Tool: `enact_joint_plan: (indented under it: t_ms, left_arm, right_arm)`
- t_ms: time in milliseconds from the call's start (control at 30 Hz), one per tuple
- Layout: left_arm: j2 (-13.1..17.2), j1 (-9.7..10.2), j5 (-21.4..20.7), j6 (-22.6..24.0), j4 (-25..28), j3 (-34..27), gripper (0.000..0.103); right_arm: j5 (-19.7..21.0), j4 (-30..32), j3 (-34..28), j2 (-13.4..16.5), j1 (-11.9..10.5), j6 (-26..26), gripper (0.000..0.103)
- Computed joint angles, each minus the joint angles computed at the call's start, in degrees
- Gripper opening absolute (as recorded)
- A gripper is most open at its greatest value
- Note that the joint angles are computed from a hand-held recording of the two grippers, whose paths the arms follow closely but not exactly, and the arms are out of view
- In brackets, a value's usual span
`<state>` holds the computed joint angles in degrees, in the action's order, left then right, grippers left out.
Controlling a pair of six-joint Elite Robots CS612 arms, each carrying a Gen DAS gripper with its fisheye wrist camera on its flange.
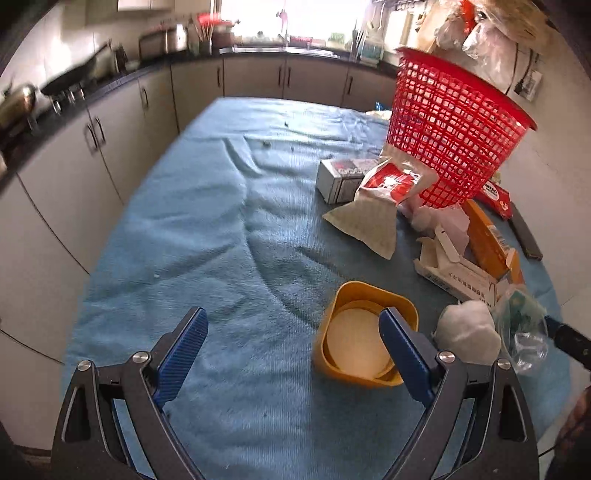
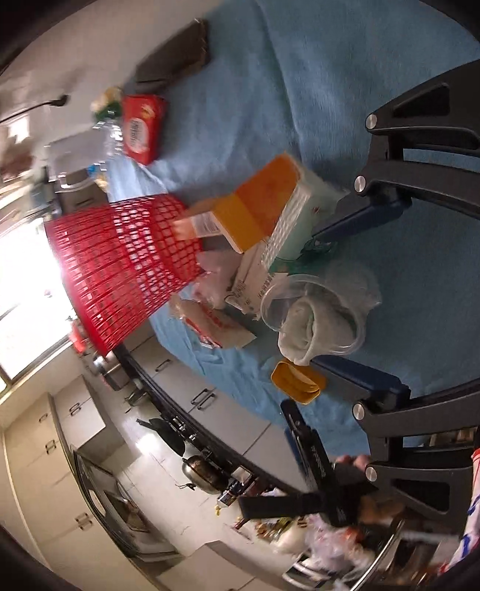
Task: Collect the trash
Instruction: 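Grasp the yellow tub rim with the left tool while the right tool grasps the clear plastic container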
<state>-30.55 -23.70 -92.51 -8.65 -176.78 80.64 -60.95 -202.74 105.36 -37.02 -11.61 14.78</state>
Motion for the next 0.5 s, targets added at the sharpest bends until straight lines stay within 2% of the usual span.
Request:
enact_joint_plan:
  t_ms: [67,133,300,500]
  left_arm:
    - [0.70,0.63,-2.92,-1.02,1.82,-1.46,0.093]
    - [1.17,0.92,-4.45,-1.60,2.73,-2.24,0.090]
    - [1.84,0.78,-5.85,0.45,6.79,-3.72,0.061]
    - [2.36,0.52,-5.74,0.68,7.45,-4.59,0.061]
  right_arm:
    - [0.53,2.36,-1.08,0.31,0.03,0.41,0.060]
    - [-0.27,3.70,-1.69,0.42,0.33,0.45,0.060]
    - [-1.99,5.77,-2.61,0.76,0.64,-0.01,0.059]
    - [-3.66,7.29,-3.27,0.72,1.18,-1.03,0.059]
